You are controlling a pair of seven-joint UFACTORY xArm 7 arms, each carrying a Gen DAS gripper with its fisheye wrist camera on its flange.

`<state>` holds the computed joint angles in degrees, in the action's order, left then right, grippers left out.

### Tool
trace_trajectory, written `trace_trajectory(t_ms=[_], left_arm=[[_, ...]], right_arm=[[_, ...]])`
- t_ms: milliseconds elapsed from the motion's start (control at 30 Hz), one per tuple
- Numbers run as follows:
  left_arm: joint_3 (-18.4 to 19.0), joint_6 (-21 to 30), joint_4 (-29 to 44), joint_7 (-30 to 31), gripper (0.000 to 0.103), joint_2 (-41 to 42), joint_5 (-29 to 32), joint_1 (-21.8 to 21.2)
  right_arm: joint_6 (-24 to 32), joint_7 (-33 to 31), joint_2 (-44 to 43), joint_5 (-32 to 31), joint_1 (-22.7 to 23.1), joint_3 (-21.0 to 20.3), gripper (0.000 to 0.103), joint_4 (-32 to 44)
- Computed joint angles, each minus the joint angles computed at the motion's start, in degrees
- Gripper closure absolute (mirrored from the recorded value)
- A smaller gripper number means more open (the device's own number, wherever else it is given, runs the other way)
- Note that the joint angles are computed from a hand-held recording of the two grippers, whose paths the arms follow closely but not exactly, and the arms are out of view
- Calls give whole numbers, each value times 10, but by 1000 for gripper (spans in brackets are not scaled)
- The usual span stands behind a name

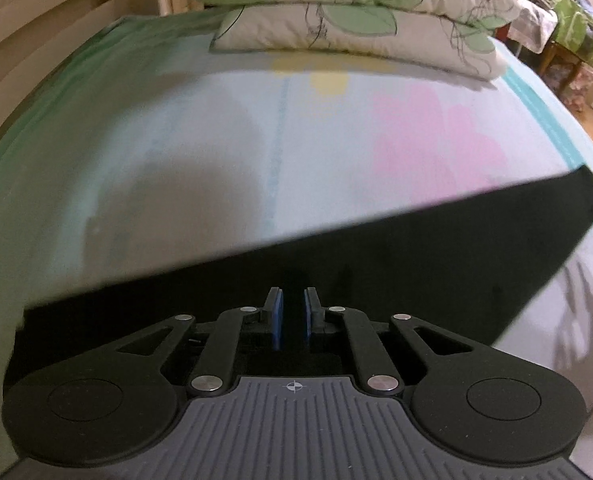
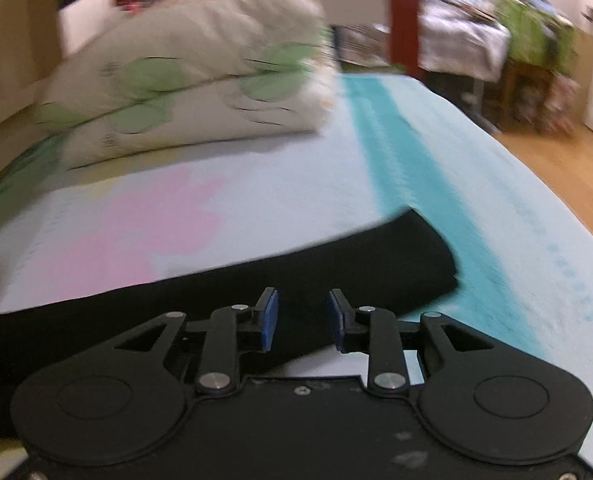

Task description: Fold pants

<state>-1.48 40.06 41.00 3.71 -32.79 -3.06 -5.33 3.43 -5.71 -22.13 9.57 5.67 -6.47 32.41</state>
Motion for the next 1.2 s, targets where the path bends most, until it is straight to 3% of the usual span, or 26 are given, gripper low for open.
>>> trace_trajectory(t_ms=[167, 267, 467, 667, 933, 1067, 1200], left_arm=[[7, 25, -58, -20, 92, -45, -8, 7], [4, -5, -75, -24, 92, -33, 2, 17], [5, -71, -61, -33, 92, 45, 35, 43], [29, -112, -59, 6, 92, 68, 16, 36], [36, -102, -83, 24, 92, 23, -2, 45], [37, -101, -104, 18, 92, -14, -4, 55], [36, -83, -112, 18, 92, -29, 4, 61]], right_arm=[[23, -77, -34, 62, 144, -64, 71, -4], [45, -123, -40, 96, 203, -74, 71, 2], [91, -229, -15, 162, 286, -79, 70, 43], [170, -404, 75, 297, 375, -133, 64, 153], [275, -444, 217, 313, 343, -87, 62, 304], [271, -499, 262, 336, 324, -48, 62, 342], [263, -557, 300, 398, 299, -3, 62, 366]])
